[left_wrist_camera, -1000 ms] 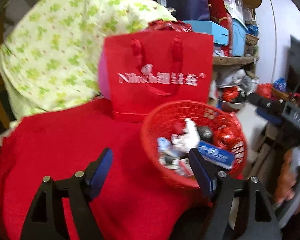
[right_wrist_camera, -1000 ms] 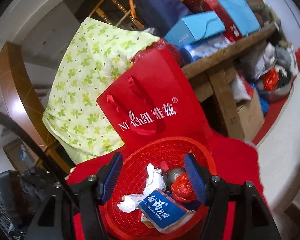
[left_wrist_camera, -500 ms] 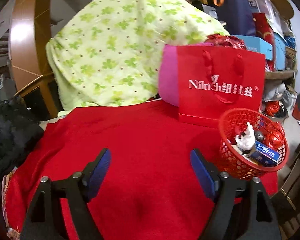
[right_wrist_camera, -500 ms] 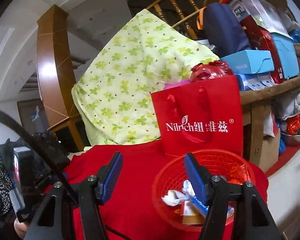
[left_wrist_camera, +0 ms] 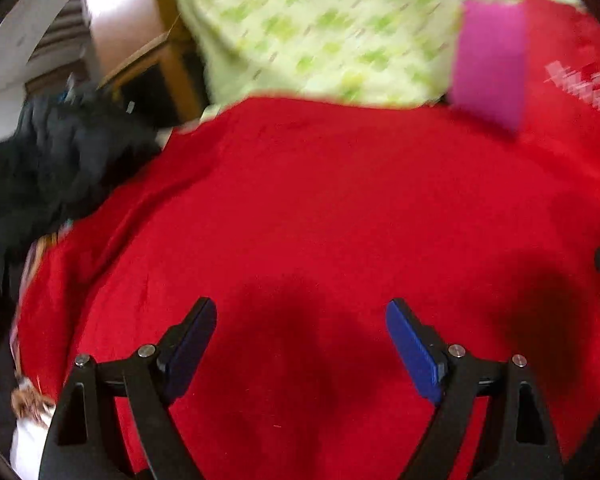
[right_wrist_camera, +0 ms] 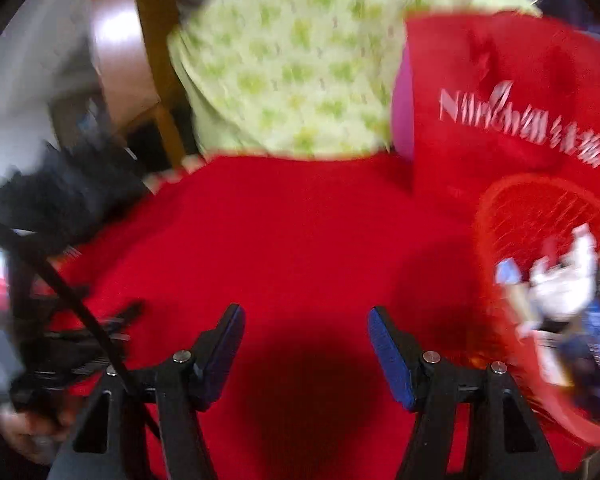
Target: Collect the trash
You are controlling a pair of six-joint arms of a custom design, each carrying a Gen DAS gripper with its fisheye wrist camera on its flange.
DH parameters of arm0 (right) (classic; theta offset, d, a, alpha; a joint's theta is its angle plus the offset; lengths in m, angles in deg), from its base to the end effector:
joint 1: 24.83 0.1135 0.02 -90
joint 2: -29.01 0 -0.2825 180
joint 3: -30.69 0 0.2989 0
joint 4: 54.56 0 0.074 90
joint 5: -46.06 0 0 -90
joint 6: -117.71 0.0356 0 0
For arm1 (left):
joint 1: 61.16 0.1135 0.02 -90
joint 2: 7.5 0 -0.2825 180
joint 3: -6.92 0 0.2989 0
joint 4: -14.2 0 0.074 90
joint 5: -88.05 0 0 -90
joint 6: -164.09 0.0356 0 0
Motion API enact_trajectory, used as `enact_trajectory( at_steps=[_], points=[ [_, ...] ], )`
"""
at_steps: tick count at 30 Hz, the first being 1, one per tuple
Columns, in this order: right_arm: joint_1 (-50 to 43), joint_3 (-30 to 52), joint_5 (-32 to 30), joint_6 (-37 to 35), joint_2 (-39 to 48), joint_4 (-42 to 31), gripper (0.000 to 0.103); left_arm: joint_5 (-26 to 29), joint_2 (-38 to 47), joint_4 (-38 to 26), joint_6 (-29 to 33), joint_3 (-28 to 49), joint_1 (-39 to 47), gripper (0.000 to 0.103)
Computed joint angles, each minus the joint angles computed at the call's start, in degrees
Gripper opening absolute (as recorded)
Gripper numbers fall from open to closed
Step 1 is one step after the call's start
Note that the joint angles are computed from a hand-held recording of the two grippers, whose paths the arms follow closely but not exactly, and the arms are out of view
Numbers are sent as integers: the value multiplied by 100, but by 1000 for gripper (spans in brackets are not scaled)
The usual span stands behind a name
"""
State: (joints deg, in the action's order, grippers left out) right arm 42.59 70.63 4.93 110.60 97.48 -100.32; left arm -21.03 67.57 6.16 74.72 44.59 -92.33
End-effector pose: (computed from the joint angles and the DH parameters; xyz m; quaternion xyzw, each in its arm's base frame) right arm 0.1036 0.1793 0.1398 0.1774 0.8861 0.0153 0.4280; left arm 0.2287 -0.1247 0.1282 0.1896 0.8948 0.0495 0.4011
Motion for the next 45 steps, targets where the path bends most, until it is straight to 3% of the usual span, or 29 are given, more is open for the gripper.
enact_trajectory(
  at_steps=[1, 4, 7, 10, 13, 16, 19, 33, 45],
  points=[
    [-640, -69, -361, -558, 481, 688, 68, 101, 511, 154, -9, 143, 246, 87],
    [-1929, 50, -821, -1432, 1703, 1734, 68, 75, 1617, 465, 9, 565, 593, 87],
    [-2707, 52, -951, -2166, 2149, 2585, 70, 31, 2042, 1000, 21, 679, 718, 90],
    [-3159, 399, -895, -2387, 2507, 2414, 80, -158, 2392, 1072, -139, 967, 628, 91],
    [-3573, 401, -1167, -2404, 2626, 2501, 103, -294, 2667, 1314, -473, 1058, 668, 103],
    [-3777, 16, -1400, -2557, 2359, 3061, 103, 204, 2693, 1199, -688, 1131, 918, 103],
    [-3661, -68, -1323, -2545, 2295, 3089, 103, 481, 2692, 1254, -715, 1106, 1065, 103],
    [-3723, 25, -1383, -2588, 2352, 3064, 103, 524, 2617, 1429, -694, 969, 1081, 103],
    [-3639, -211, -1423, -2722, 2177, 3338, 103, -147, 2588, 1332, -640, 978, 708, 103]
  ],
)
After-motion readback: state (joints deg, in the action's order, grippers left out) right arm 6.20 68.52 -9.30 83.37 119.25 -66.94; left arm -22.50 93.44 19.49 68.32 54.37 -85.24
